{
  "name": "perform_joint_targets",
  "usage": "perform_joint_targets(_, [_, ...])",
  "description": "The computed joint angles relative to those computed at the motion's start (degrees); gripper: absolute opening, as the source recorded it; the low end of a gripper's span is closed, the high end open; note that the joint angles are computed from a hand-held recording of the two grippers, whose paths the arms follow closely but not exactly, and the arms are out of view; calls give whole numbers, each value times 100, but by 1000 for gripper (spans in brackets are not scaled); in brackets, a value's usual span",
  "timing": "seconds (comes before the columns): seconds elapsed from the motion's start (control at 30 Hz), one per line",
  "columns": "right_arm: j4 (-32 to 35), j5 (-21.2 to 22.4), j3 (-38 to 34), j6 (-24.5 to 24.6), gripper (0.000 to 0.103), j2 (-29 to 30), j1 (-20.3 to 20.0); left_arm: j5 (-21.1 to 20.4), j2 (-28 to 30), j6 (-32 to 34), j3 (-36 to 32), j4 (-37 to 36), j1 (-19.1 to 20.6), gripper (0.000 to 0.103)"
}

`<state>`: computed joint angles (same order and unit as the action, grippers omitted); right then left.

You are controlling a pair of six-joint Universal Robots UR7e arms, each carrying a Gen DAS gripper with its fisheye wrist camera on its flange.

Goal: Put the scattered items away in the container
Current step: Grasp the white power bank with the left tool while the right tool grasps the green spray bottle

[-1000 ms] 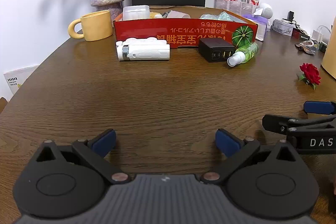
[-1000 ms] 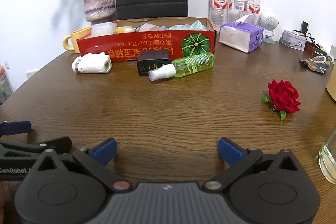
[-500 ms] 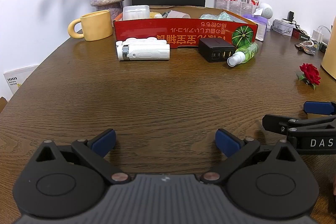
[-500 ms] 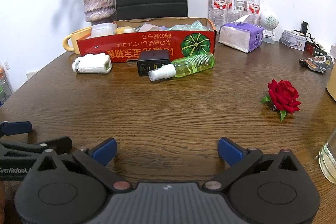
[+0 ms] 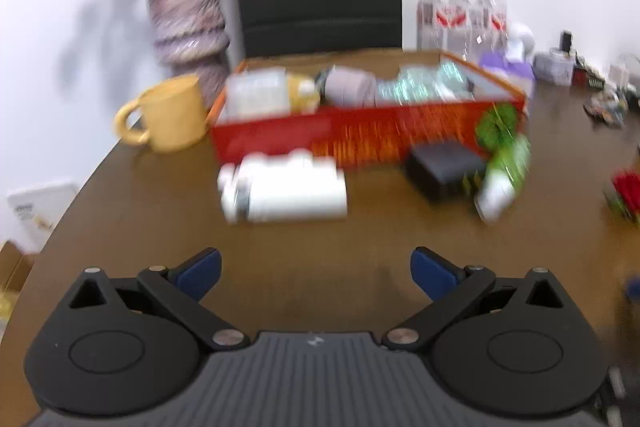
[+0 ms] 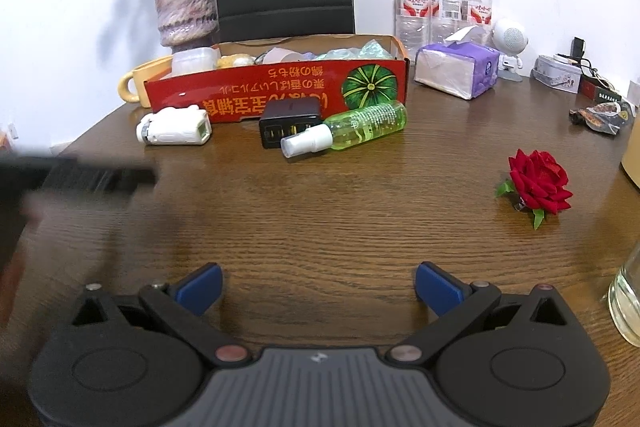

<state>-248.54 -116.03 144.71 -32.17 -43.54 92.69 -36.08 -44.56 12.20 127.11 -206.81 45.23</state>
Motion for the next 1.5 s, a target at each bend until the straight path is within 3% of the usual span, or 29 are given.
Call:
perform_joint_targets(0.1, [-1, -3, 3, -19, 103, 5, 6, 154, 604, 806, -905, -359, 337, 103])
perform_joint_targets(0.2, [-21, 54, 29, -2, 103, -6, -22, 253, 837, 746, -1471, 122, 517, 103])
perform_joint_targets(0.3, [19, 52, 14, -9, 103, -15, -22, 359, 1015, 1052, -1684, -53, 590, 103])
perform_joint_targets(0.4, [340, 215, -85, -37, 103, -182, -99, -17, 792, 680, -1593, 262, 765, 103])
perform_joint_targets(0.53, [1310, 258, -663, 129, 103, -607, -84, -577, 389, -20, -1494, 954, 970, 102])
perform_joint_targets(0.6, [1891, 374, -1016, 260, 103, -818, -96, -647, 386, 108, -1445, 808, 995, 101])
perform_joint_targets(0.77, [3431, 380, -1938, 1637, 96, -1151, -224, -697, 268, 260, -1174, 691, 918, 101])
perform_joint_targets(0.87, [4122, 254, -2415, 2307, 84, -1124, -317, -800, 149, 392, -922, 642, 847, 101])
perform_joint_targets(0.9, [4316, 182, -2544, 2460, 75, -1093, -336, -794, 128, 456, -826, 569, 807, 101])
perform_joint_targets(0.93, [4340, 123, -2609, 2414, 69, -1030, -331, -771, 119, 528, -738, 458, 769, 101])
perform_joint_targets(1.07, [4054, -333, -2785, 1899, 66, -672, -177, -780, 97, 585, -502, 120, 667, 101])
perform_joint_targets(1.1, [3930, -478, -2816, 1690, 55, -568, -124, -799, 86, 538, -483, 69, 654, 101])
perform_joint_targets(1.13, [3804, -578, -2825, 1426, 51, -481, -80, -817, 77, 489, -465, 17, 641, 101])
perform_joint_targets(1.3, [3940, -427, -2572, 1325, 31, -685, -65, -847, 20, 406, -395, -149, 581, 101])
perform_joint_targets(1.5, [3779, -192, -2060, 833, 30, -1046, -54, -1200, -199, 278, -94, -295, 450, 101])
